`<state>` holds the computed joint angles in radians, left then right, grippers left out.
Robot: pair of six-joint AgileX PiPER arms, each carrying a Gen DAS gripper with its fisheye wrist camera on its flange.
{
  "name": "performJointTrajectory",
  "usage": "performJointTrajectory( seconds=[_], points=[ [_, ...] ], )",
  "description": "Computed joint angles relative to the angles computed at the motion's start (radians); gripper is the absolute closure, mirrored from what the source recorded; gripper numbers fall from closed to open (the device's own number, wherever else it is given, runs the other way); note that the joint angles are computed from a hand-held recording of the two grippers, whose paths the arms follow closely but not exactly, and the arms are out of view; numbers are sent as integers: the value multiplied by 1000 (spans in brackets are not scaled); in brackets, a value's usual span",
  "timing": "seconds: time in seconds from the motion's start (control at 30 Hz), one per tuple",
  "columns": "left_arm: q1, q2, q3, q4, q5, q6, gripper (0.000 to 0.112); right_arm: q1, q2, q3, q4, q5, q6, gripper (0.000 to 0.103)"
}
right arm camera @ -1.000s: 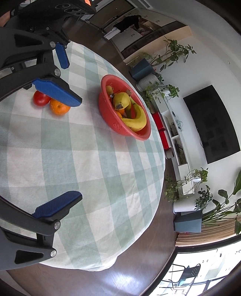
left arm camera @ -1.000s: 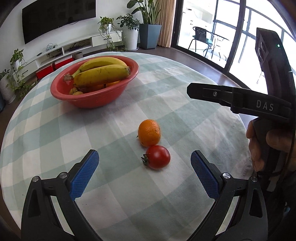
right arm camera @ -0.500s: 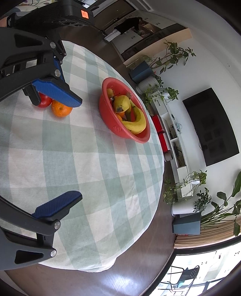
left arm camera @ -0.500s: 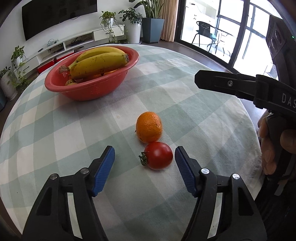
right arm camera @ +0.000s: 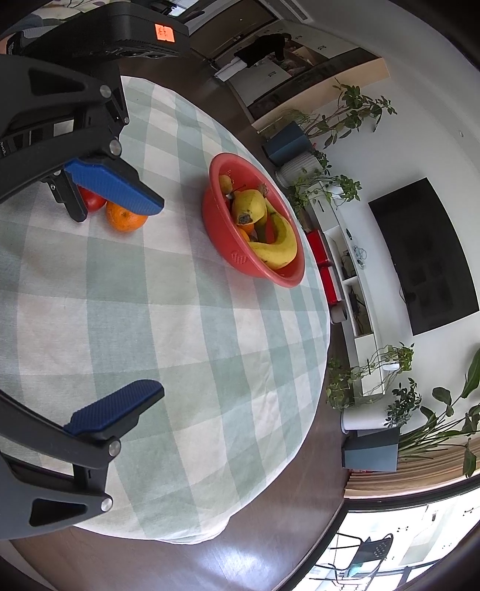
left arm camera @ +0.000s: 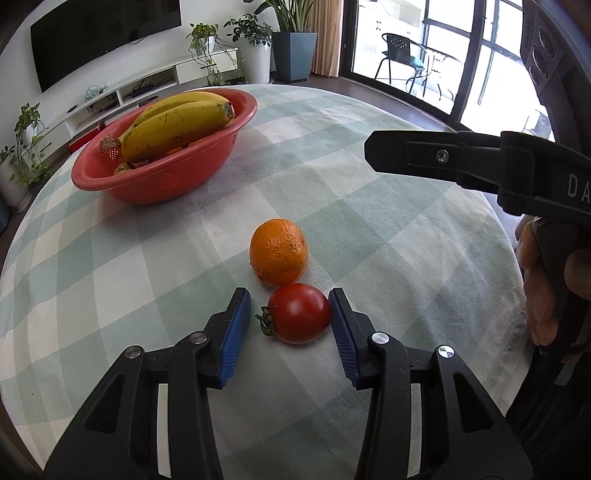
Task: Organize fruits
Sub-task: 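Lower the left gripper onto the red tomato and grasp it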
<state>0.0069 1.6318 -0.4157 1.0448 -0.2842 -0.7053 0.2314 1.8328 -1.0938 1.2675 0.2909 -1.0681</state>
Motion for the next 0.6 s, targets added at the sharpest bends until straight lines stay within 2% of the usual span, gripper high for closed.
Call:
performJointTrajectory(
  seconds=[0.23,0.6],
  points=[
    [-25,13,-5,-79,15,78,76,2,7,-4,-17,-1,7,11],
    [38,-12,4,86,-24,-57,77,16,20,-15,-80,-19,57,12]
  ],
)
